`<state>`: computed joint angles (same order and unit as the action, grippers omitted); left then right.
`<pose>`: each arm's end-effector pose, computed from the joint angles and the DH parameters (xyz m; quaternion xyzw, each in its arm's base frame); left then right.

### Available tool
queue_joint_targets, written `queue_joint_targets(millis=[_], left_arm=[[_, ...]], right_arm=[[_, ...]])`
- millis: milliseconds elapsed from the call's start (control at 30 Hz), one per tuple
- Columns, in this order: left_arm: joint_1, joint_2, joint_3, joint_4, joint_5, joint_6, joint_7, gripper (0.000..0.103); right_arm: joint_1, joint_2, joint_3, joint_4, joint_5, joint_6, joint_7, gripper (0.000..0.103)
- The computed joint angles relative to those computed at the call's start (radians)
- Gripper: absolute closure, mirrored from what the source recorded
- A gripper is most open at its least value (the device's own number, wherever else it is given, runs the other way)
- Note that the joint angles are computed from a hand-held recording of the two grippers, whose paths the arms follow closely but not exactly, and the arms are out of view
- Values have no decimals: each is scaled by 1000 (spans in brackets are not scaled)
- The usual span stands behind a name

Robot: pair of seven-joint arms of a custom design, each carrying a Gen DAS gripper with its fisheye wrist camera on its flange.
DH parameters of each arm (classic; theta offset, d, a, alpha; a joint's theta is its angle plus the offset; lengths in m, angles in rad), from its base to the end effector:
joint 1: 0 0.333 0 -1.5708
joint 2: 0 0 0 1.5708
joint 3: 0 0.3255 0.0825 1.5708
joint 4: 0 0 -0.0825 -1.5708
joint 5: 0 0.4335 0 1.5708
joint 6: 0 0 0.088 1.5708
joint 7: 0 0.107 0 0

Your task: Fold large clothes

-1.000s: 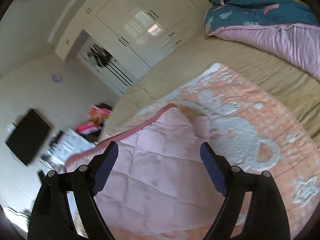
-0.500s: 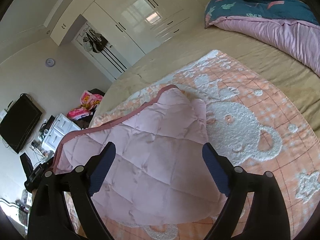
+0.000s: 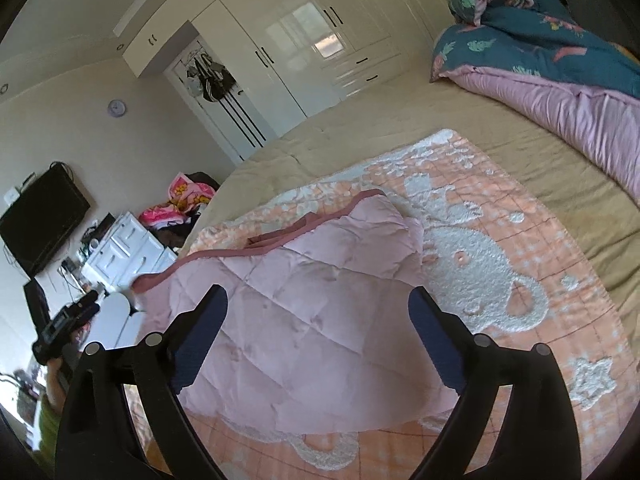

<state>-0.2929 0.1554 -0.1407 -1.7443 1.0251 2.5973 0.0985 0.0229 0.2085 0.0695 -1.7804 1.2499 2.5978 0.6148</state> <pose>0.6320 -0.3049 0.5467 -0.7145 0.5090 -0.3596 0.3181 0.7045 0.0430 0.4839 -0.6436 0.5748 -0.0721 0.5002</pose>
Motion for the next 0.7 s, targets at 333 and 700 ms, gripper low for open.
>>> queue_joint_targets(millis=[333, 700], left_arm=[[3, -37, -20, -43, 8, -68, 31, 9], [62, -54, -10, -185, -118, -89, 18, 9]], right_arm=[[38, -35, -3, -60, -88, 126, -16, 10], [55, 67, 16, -20, -382, 234, 141, 8]])
